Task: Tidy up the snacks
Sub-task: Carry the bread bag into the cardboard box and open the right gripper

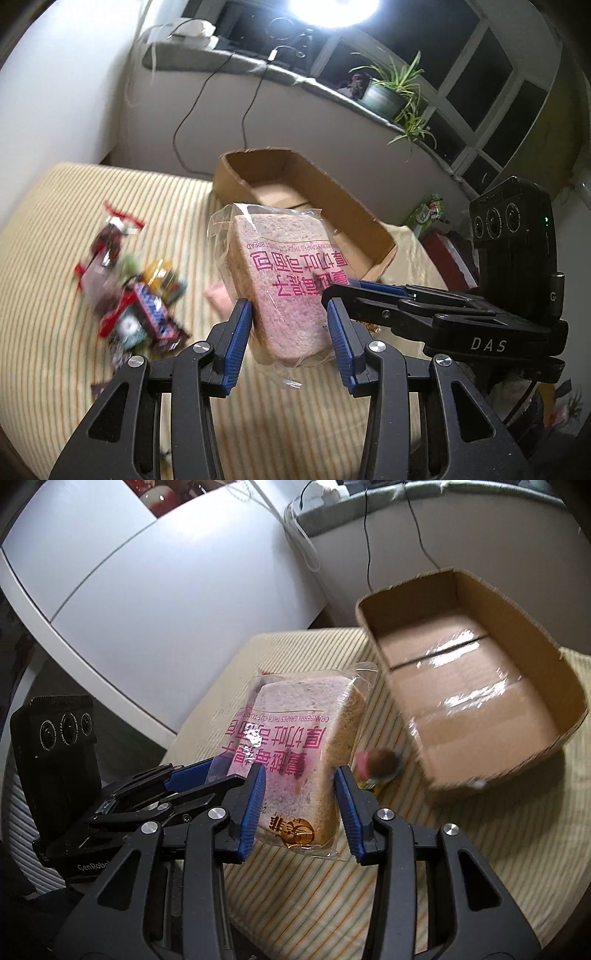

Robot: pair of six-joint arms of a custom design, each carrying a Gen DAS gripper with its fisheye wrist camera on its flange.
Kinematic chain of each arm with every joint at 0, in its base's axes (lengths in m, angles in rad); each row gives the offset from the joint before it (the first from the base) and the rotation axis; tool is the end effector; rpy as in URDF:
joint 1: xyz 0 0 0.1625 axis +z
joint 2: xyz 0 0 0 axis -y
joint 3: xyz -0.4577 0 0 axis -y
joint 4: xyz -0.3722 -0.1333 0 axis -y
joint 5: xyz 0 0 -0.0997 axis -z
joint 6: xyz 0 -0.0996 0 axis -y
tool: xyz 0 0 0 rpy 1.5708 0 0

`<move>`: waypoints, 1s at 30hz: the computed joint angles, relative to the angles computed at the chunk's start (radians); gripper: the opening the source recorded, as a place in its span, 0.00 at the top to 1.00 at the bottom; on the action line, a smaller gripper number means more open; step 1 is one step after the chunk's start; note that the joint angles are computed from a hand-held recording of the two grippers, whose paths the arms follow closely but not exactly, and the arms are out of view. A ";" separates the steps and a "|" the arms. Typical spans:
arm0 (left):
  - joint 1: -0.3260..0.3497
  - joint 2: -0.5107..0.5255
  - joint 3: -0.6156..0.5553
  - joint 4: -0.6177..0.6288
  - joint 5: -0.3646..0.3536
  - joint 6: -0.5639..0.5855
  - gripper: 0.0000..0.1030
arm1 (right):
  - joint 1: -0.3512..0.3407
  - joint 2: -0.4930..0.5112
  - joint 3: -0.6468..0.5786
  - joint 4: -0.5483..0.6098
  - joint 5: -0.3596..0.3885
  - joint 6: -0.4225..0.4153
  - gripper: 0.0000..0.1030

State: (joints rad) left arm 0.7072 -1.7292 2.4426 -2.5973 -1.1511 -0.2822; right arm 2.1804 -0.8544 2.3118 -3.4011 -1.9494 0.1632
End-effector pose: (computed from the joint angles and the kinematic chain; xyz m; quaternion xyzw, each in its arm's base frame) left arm -0.1395 -0.3480 0.3151 0.2458 0.9349 -0.2397 0.0902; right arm 0.3478 -0.3295 0.0880 0.1796 -0.9489 0.2383 0.1027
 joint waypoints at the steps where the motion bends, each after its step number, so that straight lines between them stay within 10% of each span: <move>1: -0.002 0.015 -0.005 -0.013 0.000 0.006 0.62 | -0.003 -0.008 0.000 0.000 -0.003 -0.006 0.59; 30: 0.082 0.482 -0.185 -0.222 -0.094 0.103 0.62 | -0.255 -0.150 -0.006 0.038 -0.013 -0.154 0.59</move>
State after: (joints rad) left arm 0.7892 -1.2477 2.2575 -2.8194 -1.2455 -0.1791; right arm 1.9250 -1.0046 2.3058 -3.3626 -1.9624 0.0095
